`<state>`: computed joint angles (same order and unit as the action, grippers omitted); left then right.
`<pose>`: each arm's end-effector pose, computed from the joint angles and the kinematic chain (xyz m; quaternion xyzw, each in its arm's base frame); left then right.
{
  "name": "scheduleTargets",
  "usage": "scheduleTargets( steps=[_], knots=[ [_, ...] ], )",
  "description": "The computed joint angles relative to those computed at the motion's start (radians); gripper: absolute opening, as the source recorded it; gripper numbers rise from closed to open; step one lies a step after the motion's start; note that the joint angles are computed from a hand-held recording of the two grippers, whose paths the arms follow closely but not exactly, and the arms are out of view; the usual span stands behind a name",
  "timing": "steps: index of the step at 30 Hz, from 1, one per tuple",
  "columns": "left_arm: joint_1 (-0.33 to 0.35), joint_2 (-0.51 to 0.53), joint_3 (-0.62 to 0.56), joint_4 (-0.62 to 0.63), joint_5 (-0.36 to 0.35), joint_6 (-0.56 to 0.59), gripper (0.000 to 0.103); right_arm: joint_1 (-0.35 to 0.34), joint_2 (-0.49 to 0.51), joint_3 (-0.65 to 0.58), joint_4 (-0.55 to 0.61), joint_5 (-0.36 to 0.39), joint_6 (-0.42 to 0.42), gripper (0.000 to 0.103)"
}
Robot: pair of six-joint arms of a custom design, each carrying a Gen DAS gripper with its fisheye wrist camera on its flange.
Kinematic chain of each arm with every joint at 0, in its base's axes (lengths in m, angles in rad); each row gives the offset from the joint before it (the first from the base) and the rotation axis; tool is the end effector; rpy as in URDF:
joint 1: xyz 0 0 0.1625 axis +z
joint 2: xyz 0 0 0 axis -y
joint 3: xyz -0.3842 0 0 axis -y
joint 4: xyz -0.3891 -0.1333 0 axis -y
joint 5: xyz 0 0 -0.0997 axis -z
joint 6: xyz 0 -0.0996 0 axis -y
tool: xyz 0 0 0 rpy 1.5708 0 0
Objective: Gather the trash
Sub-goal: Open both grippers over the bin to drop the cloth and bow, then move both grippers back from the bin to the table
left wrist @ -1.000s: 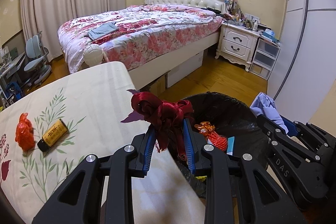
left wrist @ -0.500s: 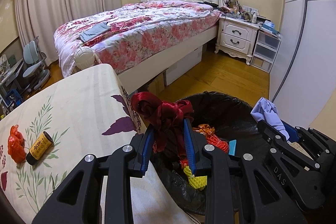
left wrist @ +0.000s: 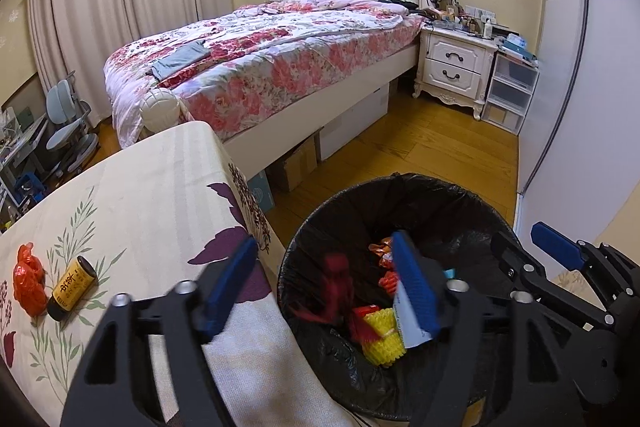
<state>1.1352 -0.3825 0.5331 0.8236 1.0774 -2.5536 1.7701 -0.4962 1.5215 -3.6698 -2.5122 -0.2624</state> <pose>-0.1351 -0.7180 0.1189 0.3914 0.8433 -0.2664 0.2544 0.1782 -0.6157 0.0725 -0.0506 -0.7986 0.4433 0.4039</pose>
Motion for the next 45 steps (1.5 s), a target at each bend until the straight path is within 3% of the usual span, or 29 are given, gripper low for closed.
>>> scheduleTargets(
  steps=[11, 14, 24, 32, 45],
  knots=[
    [-0.001, -0.054, 0.078, -0.08, -0.018, 0.015, 0.083, 0.014, 0.013, -0.017, -0.048, -0.038, -0.028, 0.063],
    [0.0, -0.077, 0.114, -0.111, -0.019, 0.026, 0.085, 0.017, 0.009, -0.013, -0.06, -0.046, -0.026, 0.073],
    [0.005, -0.127, 0.17, -0.175, -0.048, 0.035, 0.089, 0.039, 0.019, -0.029, -0.102, -0.065, -0.053, 0.089],
    [0.026, -0.173, 0.189, -0.172, -0.059, 0.025, 0.089, 0.057, 0.01, -0.02, -0.031, -0.026, 0.028, 0.091],
    [0.099, -0.247, 0.163, -0.169, -0.128, -0.001, 0.089, 0.119, 0.117, -0.165, 0.146, 0.028, 0.045, 0.091]
  ],
)
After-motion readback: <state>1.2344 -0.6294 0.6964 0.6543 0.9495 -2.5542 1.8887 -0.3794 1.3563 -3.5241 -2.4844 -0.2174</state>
